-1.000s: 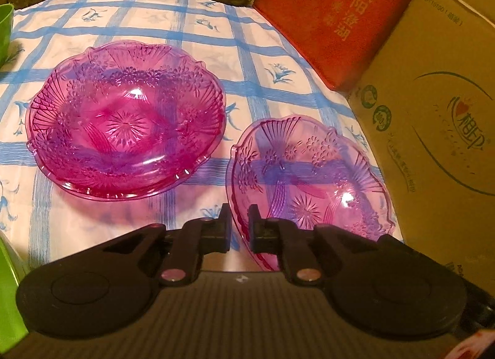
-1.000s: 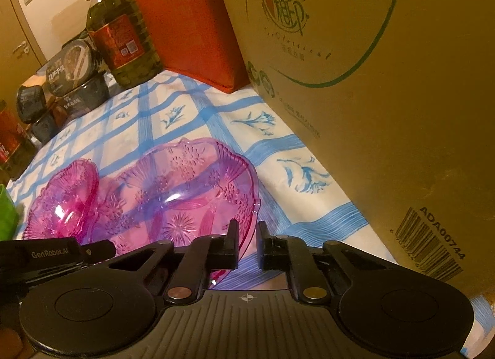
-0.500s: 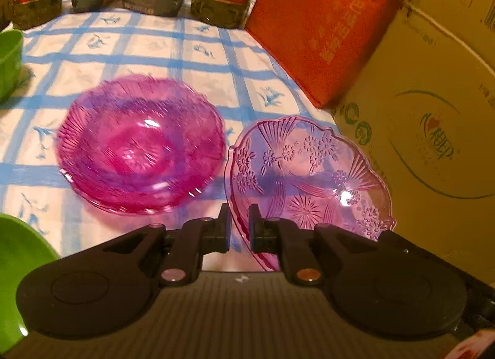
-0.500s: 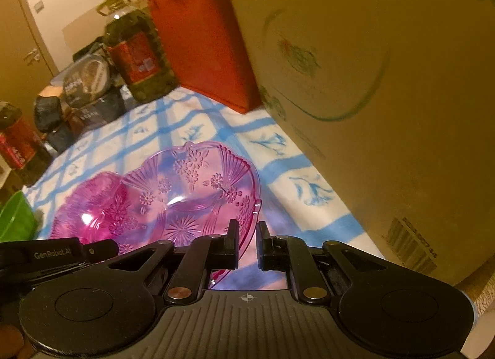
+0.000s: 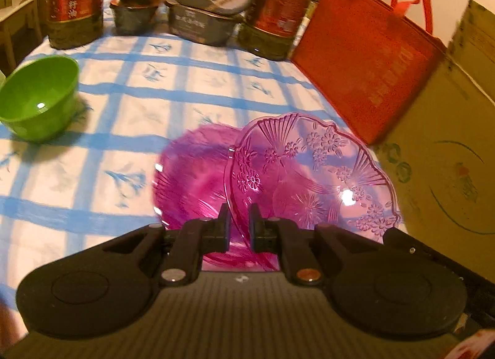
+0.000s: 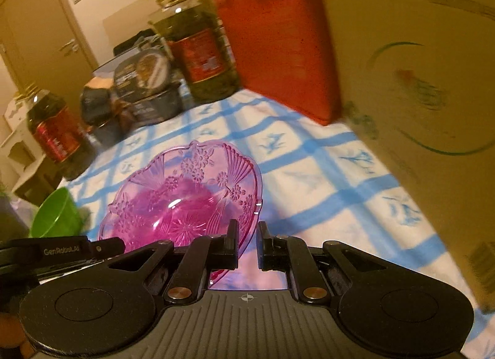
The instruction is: Organize plates and bowls
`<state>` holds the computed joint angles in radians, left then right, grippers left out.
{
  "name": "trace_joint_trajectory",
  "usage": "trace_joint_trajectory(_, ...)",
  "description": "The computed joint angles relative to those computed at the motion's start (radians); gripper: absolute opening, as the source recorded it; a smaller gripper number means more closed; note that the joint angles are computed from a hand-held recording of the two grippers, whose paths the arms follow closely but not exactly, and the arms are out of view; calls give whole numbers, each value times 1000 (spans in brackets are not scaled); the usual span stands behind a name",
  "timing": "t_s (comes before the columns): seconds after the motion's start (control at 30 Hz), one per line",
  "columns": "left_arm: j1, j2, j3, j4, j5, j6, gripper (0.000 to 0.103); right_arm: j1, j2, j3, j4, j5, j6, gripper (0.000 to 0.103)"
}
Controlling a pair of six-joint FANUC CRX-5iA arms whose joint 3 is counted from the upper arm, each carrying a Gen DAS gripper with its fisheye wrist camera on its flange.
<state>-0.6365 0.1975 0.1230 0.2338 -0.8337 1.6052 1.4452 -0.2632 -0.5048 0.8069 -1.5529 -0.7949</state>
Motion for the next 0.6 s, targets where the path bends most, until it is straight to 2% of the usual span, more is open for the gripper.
trace_joint_trajectory(0.27, 47, 37, 42, -12, -21, -39, 9, -109, 50, 21, 13, 141, 73, 11)
trace_joint_trajectory(0.6, 69, 77, 62, 1, -36, -74, 10, -166, 82, 29, -7, 209, 109, 11)
